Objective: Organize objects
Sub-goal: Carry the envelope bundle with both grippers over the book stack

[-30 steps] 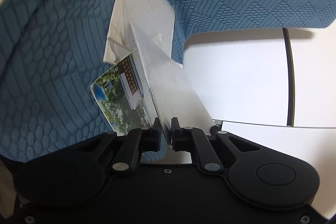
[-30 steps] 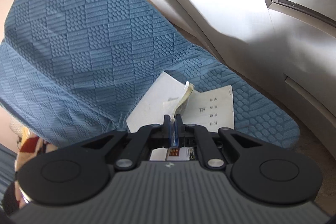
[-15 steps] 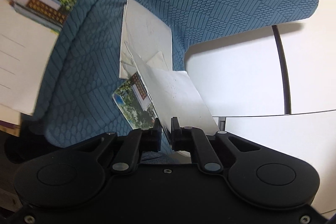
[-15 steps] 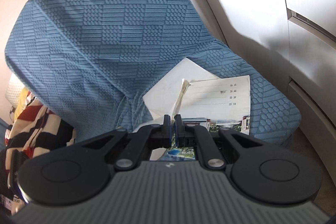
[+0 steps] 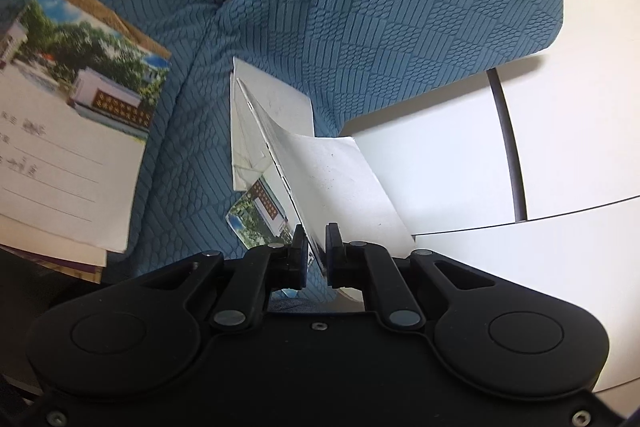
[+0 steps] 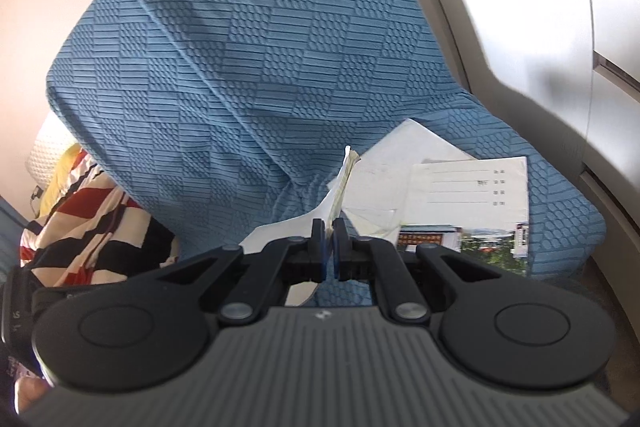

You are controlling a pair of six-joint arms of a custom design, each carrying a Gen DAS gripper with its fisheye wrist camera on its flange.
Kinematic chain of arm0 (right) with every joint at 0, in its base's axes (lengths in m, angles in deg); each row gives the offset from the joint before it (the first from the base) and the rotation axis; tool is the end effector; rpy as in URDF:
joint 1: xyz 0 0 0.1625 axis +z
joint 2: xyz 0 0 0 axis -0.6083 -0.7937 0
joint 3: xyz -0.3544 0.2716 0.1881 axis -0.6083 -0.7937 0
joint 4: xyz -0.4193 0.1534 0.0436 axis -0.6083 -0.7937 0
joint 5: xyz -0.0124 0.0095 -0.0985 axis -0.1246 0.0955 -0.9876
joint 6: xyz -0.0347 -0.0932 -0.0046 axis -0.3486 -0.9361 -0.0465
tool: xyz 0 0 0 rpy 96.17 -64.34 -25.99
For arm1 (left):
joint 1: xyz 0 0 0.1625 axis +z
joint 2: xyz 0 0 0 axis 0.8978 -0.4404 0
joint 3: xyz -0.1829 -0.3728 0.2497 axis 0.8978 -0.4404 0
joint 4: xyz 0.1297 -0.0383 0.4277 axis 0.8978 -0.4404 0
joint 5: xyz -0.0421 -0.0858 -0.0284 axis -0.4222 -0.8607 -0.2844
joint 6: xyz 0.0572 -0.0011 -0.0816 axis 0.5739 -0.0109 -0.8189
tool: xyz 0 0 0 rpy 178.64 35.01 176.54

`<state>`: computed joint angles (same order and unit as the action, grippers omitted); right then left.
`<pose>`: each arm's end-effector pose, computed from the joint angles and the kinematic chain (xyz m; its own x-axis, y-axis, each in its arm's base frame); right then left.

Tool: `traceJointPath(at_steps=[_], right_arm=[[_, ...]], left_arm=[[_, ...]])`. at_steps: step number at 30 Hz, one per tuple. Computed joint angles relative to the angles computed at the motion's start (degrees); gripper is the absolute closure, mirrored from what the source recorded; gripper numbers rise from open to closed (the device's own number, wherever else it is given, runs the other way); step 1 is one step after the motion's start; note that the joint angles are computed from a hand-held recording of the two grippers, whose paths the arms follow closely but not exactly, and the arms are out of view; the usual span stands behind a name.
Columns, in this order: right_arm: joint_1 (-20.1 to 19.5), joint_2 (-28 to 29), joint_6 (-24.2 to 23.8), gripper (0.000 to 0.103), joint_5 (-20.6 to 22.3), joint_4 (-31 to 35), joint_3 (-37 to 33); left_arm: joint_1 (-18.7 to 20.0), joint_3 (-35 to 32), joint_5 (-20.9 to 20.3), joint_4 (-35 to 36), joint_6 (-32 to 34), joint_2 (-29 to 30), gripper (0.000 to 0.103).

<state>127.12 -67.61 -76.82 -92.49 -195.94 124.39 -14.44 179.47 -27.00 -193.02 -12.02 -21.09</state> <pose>0.0973 -0.3989 0.3497 -0.9378 0.2578 0.2327 -0.0577 0.5449 -0.8365 -0.2845 -0.5489 0.0922 -0.9894 0.0227 0.1437 -0.0194 0.9584 -0.2849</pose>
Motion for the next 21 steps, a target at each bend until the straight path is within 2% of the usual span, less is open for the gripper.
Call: traceJointPath(at_steps=[13, 21], right_arm=[[9.43, 6.03, 1.57, 0.097, -3.71, 1.1, -3.47], [11.24, 9.73, 2.15, 0.097, -2.35, 0.67, -4.18]], left_arm=[[0.53, 1.94, 3.63, 1.82, 2.64, -9.47, 0.096], [1.31, 3.89, 6.57, 1.9, 4.28, -13.88, 0.096]])
